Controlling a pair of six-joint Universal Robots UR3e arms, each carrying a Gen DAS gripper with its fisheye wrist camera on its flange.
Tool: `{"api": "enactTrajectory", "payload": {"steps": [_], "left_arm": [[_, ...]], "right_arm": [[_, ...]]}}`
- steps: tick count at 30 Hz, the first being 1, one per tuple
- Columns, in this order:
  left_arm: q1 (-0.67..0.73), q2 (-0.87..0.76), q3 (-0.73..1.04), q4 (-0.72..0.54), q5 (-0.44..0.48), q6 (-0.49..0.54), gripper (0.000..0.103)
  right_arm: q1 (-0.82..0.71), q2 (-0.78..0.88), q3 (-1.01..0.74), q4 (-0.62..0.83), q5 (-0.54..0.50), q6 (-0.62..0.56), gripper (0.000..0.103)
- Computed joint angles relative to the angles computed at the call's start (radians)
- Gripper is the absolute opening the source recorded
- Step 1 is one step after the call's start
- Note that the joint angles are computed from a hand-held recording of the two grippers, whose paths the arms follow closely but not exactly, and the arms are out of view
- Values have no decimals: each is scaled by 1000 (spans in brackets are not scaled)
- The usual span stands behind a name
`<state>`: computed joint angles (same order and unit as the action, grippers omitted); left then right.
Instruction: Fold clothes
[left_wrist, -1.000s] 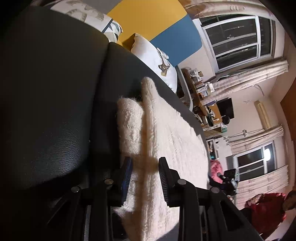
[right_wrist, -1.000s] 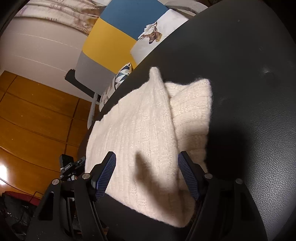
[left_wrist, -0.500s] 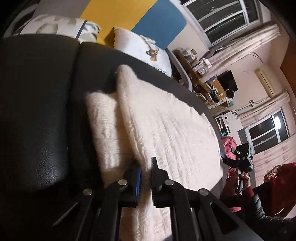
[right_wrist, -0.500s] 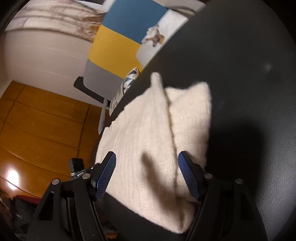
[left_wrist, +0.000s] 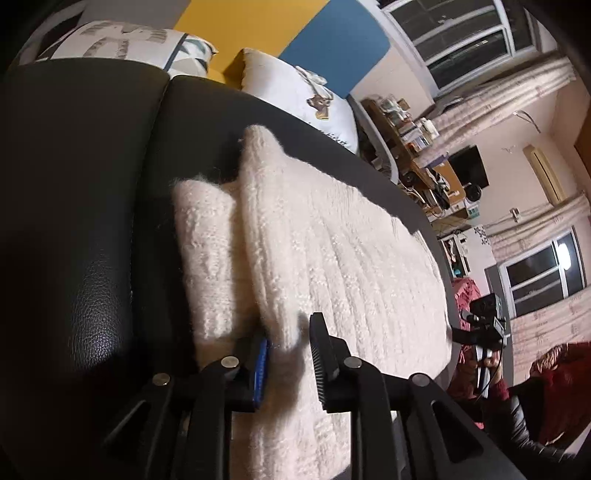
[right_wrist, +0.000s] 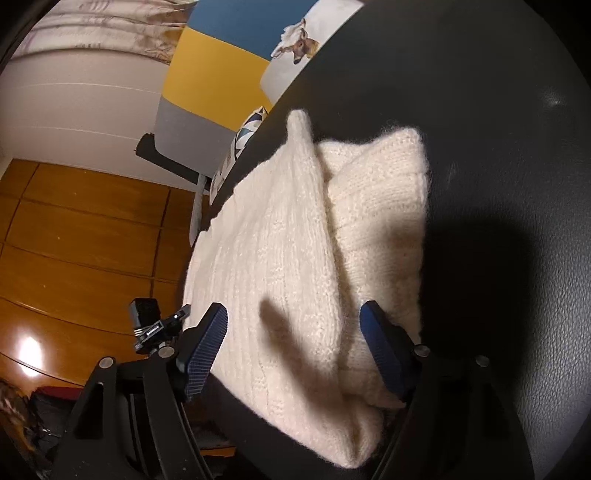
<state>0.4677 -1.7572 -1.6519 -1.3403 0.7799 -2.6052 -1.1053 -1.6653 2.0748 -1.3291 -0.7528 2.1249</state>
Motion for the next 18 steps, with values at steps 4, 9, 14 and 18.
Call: {"api": "enactTrajectory", "payload": {"steps": [4, 9, 14, 18], "left_arm": [[-16, 61, -56, 106, 27, -37, 5], [13, 123, -52, 74, -53, -14, 4], [97, 189, 19, -221, -174, 141, 4], [92, 181, -28, -197, -94, 125, 4]], "right_arm": [[71, -137, 55, -188, -91, 116, 7], [46, -255, 69, -120, -79, 77, 7], [-53, -365, -79, 263, -55, -161, 7], [-129, -436, -58, 352, -133, -235, 7]]}}
